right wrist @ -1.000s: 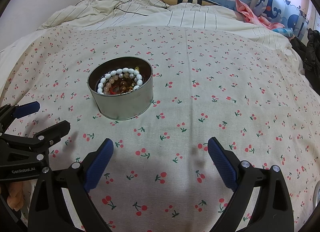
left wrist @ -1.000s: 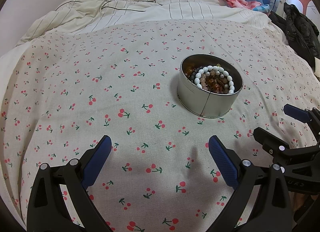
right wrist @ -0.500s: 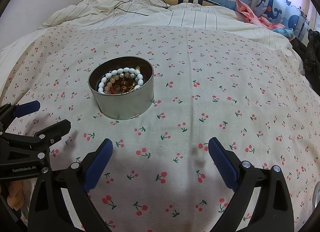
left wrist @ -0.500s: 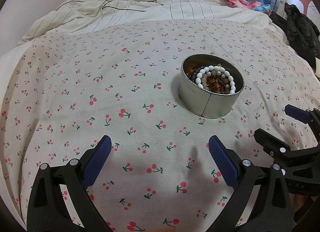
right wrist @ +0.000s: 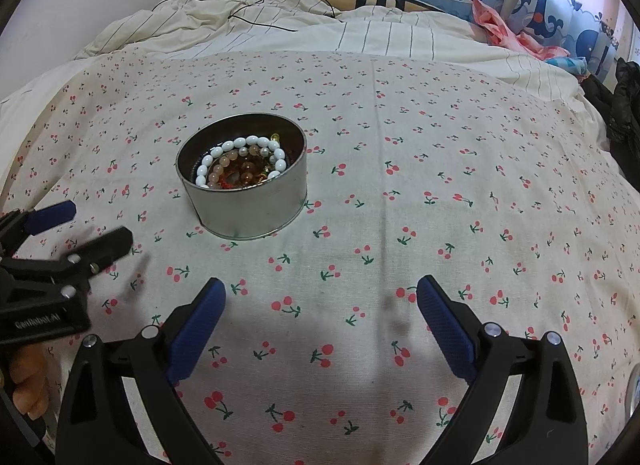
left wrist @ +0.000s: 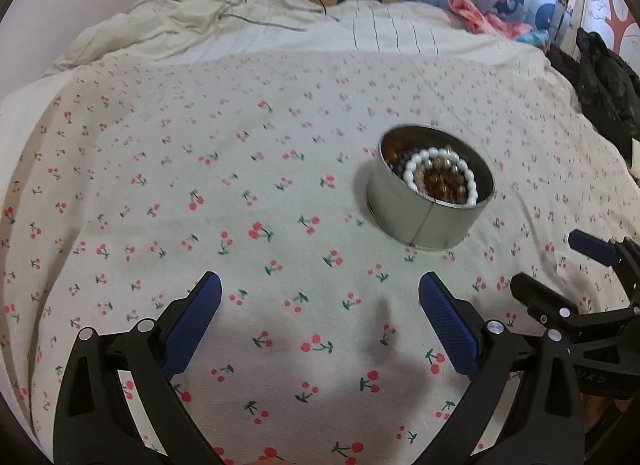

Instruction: Organize jewelry

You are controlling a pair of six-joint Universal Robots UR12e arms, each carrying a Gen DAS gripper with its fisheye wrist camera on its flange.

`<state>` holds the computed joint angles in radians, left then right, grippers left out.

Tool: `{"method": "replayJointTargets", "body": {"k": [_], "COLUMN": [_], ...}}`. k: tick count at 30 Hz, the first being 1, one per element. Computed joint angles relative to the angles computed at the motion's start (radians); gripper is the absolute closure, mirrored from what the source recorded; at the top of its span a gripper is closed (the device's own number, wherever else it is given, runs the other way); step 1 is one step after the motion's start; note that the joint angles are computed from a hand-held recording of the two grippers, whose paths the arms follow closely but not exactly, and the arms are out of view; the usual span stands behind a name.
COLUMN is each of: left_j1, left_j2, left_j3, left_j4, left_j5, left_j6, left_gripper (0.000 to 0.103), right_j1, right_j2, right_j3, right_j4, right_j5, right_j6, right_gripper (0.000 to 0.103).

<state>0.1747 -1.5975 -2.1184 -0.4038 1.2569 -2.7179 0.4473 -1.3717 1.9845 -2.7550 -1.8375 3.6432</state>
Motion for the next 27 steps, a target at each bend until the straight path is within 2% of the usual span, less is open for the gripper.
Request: {"method": "replayJointTargets", "body": {"k": [3,7,27], "left_j1": [0.001,-0.015,-0.015], "left_j2": [0.002,-0.003,-0.006], "left_j3": [0.002,0.013,0.02], "left_j4": [-0.006,-0.025,-0.049], "left_j5": [-0.007,0.031,0.033], "left_j6": [0.002,0.028,0.022], "left_gripper": [0.008,0.008,0.008], "right_j1": [0.0,0.0,0.0], "right_j2": [0.0,0.0,-0.001], "right_j3": [0.001,0.0,0.001], "right_j4": [-0.002,0.0,0.0], "right_j5": [0.0,0.0,0.0], "right_j6": [-0.002,0.0,0.0], "right_gripper": [0.011,0.011,0.011]}}
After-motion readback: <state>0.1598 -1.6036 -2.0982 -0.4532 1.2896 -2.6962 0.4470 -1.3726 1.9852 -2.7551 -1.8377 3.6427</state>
